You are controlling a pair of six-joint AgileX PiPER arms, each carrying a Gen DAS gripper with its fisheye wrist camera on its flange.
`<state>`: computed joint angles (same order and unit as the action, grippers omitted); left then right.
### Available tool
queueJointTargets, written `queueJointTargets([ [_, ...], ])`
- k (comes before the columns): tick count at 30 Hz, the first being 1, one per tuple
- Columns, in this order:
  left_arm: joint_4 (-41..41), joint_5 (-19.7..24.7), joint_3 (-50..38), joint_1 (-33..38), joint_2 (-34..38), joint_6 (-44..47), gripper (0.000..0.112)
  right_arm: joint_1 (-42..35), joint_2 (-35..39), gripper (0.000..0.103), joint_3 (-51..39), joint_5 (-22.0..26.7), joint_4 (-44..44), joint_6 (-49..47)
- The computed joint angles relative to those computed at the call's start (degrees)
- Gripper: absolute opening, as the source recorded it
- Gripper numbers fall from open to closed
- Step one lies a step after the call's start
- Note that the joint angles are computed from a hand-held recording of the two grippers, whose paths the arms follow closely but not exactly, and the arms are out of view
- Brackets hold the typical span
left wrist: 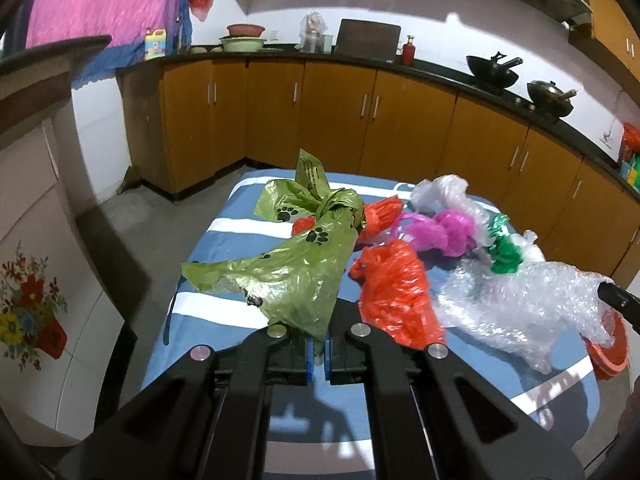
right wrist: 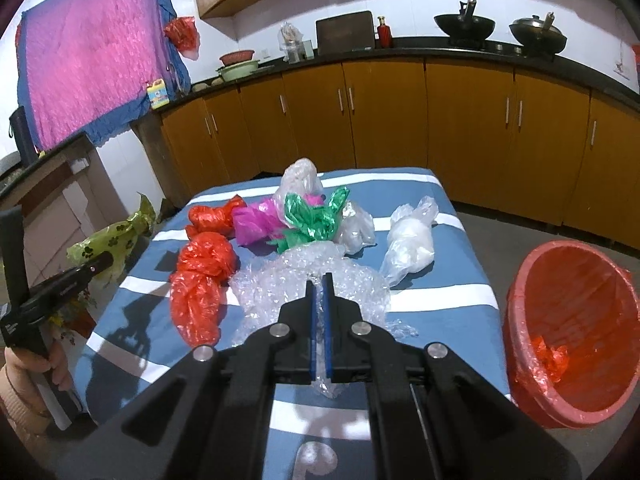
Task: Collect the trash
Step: 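Grasp the green paw-print bag with the left tool, then drop the bubble wrap into the basket with the right tool while the left drops the green bag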
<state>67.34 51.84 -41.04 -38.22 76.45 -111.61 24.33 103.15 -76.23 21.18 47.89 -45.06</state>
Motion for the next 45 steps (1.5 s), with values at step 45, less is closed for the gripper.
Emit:
queueJointTargets([
  [45, -7.72, -12.85, -50.48, -12.69, 34.71, 26.93, 0.003, -33.18, -10.39, 0.004, 11.78, -4.57, 30.46, -30.24],
])
